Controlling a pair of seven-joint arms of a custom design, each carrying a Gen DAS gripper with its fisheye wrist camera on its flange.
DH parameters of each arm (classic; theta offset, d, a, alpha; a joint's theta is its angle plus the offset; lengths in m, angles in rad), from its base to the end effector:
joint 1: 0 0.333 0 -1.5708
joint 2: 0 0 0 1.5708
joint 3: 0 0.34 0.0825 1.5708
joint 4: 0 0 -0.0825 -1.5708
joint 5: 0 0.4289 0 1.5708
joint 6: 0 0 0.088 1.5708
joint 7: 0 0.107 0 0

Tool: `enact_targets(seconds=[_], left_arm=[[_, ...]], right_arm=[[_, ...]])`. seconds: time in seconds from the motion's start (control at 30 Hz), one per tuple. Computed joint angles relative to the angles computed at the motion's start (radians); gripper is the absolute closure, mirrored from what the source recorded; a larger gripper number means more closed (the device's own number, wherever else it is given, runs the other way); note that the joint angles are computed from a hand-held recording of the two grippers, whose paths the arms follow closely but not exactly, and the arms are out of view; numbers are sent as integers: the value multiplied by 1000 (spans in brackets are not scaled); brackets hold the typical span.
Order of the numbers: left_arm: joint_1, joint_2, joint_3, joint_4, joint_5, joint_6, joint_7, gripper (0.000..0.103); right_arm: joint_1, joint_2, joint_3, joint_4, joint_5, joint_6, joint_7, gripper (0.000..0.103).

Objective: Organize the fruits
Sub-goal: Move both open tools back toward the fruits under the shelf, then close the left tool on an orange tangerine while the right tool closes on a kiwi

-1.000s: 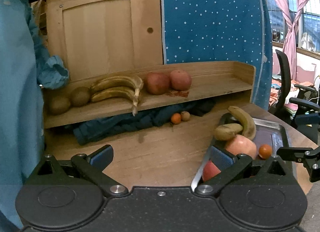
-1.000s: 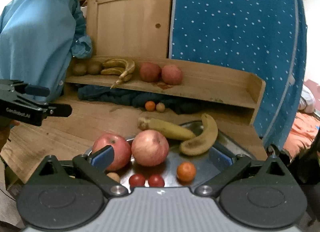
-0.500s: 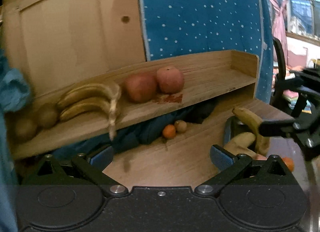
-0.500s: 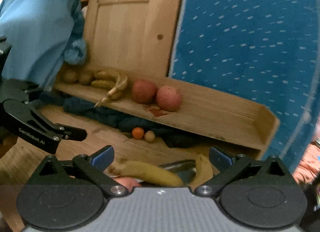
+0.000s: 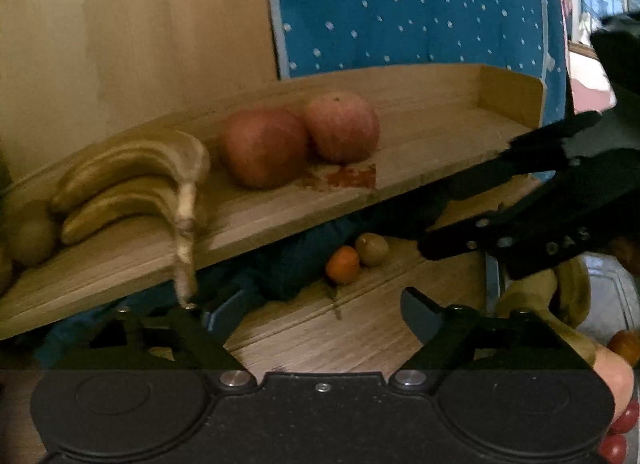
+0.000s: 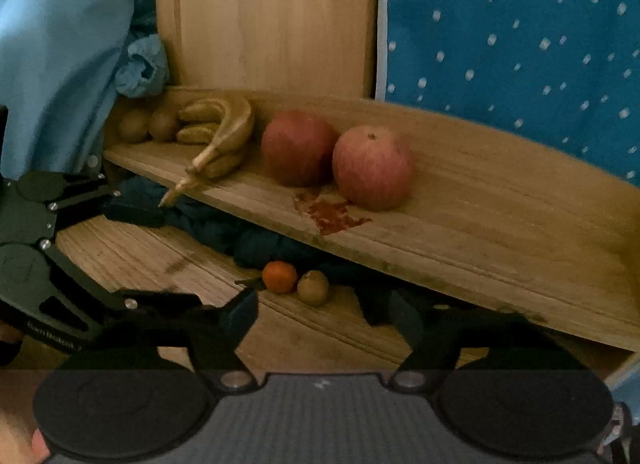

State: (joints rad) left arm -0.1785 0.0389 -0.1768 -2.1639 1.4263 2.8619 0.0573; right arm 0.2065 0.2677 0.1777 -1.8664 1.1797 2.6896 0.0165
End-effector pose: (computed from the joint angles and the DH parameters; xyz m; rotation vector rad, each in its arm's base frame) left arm 0.5416 -0.2584 0.4147 -1.5472 1.7538 -0.7823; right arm 0.6597 0.2253 0.4196 -2.1306 0.6757 -0.3475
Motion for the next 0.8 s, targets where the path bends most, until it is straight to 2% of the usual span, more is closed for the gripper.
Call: enact_targets(seconds=[0.13, 0.4, 0.57, 0.8], left_arm=[[0, 41, 6, 31, -31, 21, 73, 26], [-9, 108, 38, 86, -79, 82, 171, 50], [-19, 139, 62, 112, -75, 120, 194, 55], [-26, 176, 87, 140, -141, 147, 255, 67]], right_arm=[[5, 46, -7, 48, -78, -20, 60, 36], [-7, 105, 10, 111, -190, -61, 132, 45], [-16, 126, 19, 134, -231, -67, 145, 50], [-28, 149, 32, 161, -259, -88, 139, 56]])
